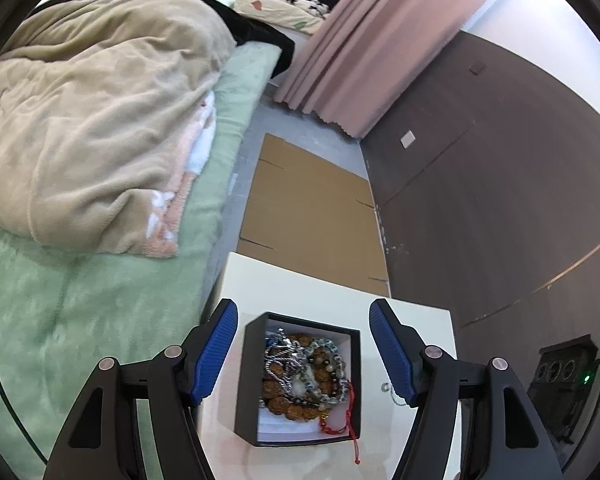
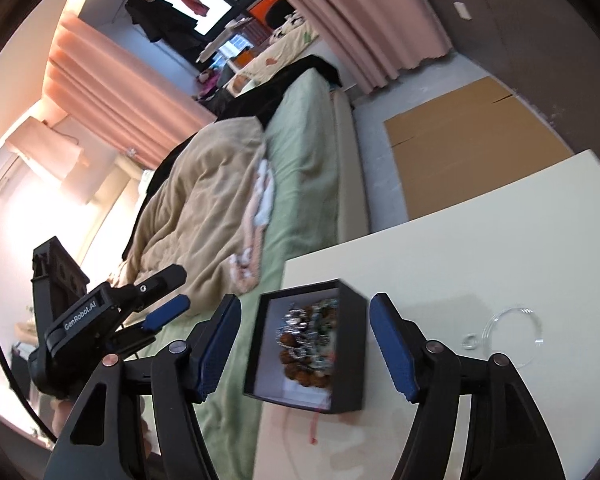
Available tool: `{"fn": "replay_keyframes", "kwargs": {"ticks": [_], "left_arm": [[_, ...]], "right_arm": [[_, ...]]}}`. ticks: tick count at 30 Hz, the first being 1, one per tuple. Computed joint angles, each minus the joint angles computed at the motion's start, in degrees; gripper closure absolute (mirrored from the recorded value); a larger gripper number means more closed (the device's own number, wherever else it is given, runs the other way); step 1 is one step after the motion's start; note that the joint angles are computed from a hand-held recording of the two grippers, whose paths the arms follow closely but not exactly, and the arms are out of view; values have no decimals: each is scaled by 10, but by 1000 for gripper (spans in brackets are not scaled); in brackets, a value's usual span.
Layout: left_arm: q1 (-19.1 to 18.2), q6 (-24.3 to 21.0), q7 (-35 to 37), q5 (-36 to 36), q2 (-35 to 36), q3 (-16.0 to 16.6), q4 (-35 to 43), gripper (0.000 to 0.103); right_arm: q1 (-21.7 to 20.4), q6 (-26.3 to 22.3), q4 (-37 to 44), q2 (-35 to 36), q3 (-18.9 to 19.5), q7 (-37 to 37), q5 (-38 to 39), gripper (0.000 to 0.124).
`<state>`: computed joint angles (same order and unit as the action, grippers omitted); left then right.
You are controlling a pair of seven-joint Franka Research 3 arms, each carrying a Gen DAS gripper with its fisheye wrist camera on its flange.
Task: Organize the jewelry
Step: 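Lower the green bead bracelet into the box and open the right tool, then move both open tools over the two silver hoop earrings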
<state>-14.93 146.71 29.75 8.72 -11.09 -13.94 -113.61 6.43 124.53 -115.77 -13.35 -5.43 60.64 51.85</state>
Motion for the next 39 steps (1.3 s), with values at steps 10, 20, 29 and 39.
{"fn": "replay_keyframes", "kwargs": {"ticks": [10,20,29,39], "left_arm": [[-26,-22,48,14,68,-18,74,34],[-66,-68,89,41,155,-33,170,34],[-99,-111,118,50,228,-34,249,35],[-131,-184,161,52,305,-29,326,65]], "right_arm": [[-41,-13,23,7,-22,36,-45,56],[-78,-34,39,24,-26,72,-125,56],[-101,-42,50,37,-31,95,-161,56],[-118,-70,70,62,-31,111,-209,56]]}}
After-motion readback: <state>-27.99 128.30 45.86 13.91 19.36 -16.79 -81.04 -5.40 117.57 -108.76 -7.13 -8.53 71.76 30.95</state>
